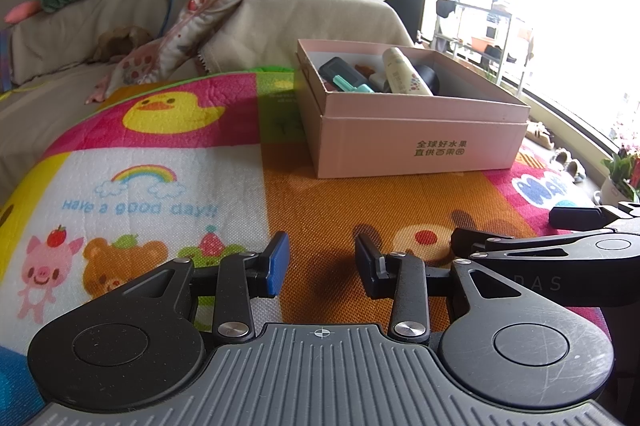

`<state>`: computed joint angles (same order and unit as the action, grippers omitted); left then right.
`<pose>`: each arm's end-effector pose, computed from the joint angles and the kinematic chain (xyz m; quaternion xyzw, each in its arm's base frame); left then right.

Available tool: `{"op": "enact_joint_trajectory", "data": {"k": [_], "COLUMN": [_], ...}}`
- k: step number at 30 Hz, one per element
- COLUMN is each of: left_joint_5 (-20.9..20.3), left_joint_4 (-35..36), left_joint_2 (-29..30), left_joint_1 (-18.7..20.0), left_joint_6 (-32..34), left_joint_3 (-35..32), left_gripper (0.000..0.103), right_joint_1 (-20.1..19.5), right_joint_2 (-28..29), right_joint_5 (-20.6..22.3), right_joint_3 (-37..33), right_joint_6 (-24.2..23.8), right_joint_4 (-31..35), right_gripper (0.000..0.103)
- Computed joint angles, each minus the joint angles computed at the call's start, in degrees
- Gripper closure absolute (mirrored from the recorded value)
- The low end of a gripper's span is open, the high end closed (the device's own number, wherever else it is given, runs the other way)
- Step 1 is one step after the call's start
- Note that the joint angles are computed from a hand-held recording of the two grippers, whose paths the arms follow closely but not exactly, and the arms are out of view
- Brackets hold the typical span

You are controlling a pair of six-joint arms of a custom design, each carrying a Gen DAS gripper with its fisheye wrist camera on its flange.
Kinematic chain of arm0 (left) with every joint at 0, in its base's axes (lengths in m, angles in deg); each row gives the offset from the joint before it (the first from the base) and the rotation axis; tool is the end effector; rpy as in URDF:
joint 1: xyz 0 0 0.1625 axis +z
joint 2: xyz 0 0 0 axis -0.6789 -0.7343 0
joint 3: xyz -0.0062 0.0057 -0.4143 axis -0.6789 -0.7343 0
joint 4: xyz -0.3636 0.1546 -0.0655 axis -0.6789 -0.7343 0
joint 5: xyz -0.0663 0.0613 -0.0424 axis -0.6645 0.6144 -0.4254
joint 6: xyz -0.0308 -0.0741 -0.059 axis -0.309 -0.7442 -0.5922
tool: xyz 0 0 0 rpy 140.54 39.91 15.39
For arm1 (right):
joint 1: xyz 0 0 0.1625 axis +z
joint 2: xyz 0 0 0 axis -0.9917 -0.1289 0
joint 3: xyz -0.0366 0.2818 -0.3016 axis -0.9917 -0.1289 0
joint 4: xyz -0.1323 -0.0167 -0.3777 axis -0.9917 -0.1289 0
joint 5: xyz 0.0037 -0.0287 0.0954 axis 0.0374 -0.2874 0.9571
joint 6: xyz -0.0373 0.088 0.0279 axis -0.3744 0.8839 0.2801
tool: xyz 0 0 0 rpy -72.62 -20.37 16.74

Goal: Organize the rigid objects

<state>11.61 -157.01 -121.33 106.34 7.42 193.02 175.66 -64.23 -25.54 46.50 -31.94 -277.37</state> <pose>-0.0234 -0.5422 0.0738 0.0118 0.7884 -0.4812 0.3831 0.1496 -0.6431 -0.0784 0.3764 -0.8508 0.2949 0.2180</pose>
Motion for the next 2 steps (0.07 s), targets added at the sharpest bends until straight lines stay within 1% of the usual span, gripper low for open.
{"op": "enact_joint_trajectory", "data": {"k": [2], "left_joint_5": [0.02], "left_joint_4": [0.05], "left_joint_2": [0.01], "left_joint_1": [0.0], "left_joint_6": [-0.06], "left_joint_3": [-0.03], "left_gripper": [0.063], "right_joint_1": [0.04], "right_joint_2": [0.01], "right_joint_5": [-0.04], "right_joint_3": [-0.04], "right_joint_6": [-0.02], "right_joint_4": [0.01], "right_gripper": [0.0]}}
